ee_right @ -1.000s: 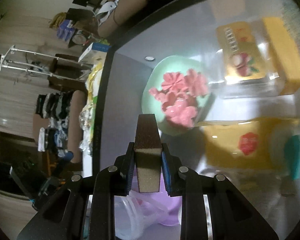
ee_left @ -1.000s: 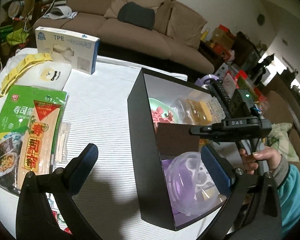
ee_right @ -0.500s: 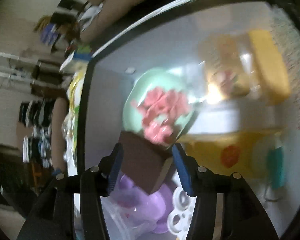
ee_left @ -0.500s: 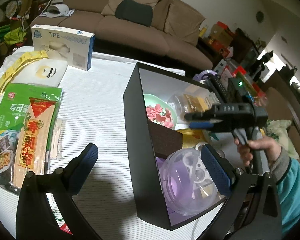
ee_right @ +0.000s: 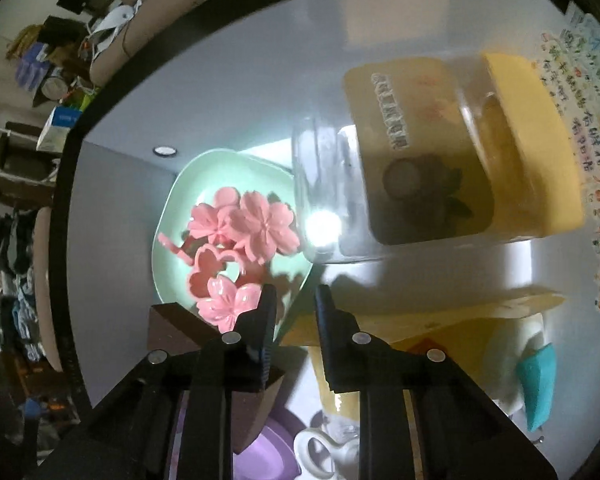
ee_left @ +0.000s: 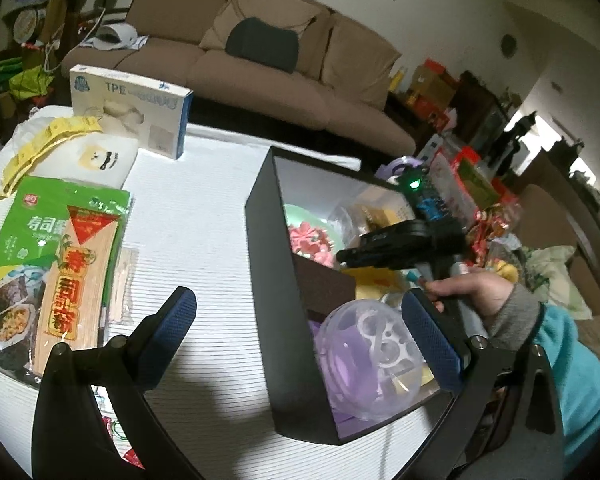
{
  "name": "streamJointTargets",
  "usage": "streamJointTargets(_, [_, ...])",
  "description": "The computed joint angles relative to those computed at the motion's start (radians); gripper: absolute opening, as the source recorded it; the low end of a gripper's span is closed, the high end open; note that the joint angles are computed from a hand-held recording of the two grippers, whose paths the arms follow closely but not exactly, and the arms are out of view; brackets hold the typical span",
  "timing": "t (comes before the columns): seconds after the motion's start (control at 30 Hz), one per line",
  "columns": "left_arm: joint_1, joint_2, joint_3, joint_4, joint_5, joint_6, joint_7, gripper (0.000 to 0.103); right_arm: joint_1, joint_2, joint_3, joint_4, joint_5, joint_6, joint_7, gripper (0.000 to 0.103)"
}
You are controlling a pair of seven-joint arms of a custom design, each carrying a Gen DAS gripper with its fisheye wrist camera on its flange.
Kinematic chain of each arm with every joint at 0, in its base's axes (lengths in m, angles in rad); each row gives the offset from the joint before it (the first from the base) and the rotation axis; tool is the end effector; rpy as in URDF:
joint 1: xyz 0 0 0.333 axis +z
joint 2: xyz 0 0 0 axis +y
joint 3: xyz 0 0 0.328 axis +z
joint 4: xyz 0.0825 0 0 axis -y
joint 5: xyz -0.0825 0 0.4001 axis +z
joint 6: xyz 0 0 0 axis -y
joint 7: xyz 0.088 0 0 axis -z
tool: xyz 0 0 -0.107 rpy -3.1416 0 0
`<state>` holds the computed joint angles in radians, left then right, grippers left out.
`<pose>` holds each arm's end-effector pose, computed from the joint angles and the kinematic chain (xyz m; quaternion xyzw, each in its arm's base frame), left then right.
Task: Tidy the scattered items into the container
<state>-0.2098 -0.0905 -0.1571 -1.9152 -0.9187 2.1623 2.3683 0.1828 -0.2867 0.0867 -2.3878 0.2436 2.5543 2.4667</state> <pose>0.5319 -0.2417 0.5887 0.3565 -0.8316 0.4168 0.0872 0.4815 0.1315 0.4812 -0.3670 0.8997 0.0295 0.2344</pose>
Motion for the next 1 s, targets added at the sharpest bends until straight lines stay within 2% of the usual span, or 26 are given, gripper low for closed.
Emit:
streamJointTargets(0.1, [-0.003, 0.007, -0.006, 0.007, 0.012, 0.003, 0.001, 0.103, -0.006, 0.043, 0.016, 0.045, -0.058, -0.038, 0.009, 0.013])
streamJointTargets(0.17, [-0.003, 0.011, -0.006, 0.010, 0.008, -0.006, 0.003, 0.103, -0.013, 0.069, 0.030, 0.085, -0.131, -0.067, 0.037, 0.013])
streamJointTargets(0.27, [-0.002, 0.009, -0.006, 0.007, 0.002, -0.005, 0.010, 0.103, -0.019, 0.115, 0.041, 0.166, -0.260, -0.156, 0.088, 0.014])
streamJointTargets(0.37, [-0.001, 0.007, -0.006, -0.001, 0.000, -0.007, 0.010, 0.103, -0.011, 0.134, 0.025, 0.194, -0.310, -0.185, 0.114, 0.014])
streamJointTargets(0.5, [-0.006, 0.009, -0.011, -0.013, 0.009, -0.007, 0.006, 0.103, -0.012, 0.143, 0.017, 0.207, -0.382, -0.164, 0.162, 0.014])
streamJointTargets(0.6, [-0.009, 0.008, -0.014, -0.020, 0.021, -0.009, -0.002, 0.103, 0.005, 0.186, 0.016, 0.278, -0.420, -0.258, 0.129, 0.019])
streamJointTargets(0.7, [-0.010, 0.001, -0.010, -0.025, 0.014, -0.014, 0.006, 0.103, 0.020, 0.154, 0.005, 0.257, -0.403, -0.262, 0.119, 0.019])
streamJointTargets(0.77, [-0.009, 0.000, -0.009, -0.025, 0.020, -0.007, 0.007, 0.103, 0.023, 0.088, 0.007, 0.196, -0.379, -0.217, 0.130, 0.030])
streamJointTargets(0.83, [-0.007, 0.002, -0.006, -0.023, 0.022, -0.006, 0.003, 0.103, 0.024, 0.021, 0.012, 0.139, -0.346, -0.164, 0.122, 0.048])
streamJointTargets(0.9, [-0.004, 0.002, -0.002, -0.024, 0.020, -0.009, -0.002, 0.103, 0.024, -0.030, 0.020, 0.098, -0.304, -0.136, 0.102, 0.059])
streamJointTargets(1.0, [0.000, -0.004, 0.001, -0.027, 0.019, -0.011, -0.001, 0.103, 0.043, -0.095, 0.029, 0.028, -0.236, -0.070, 0.038, 0.060])
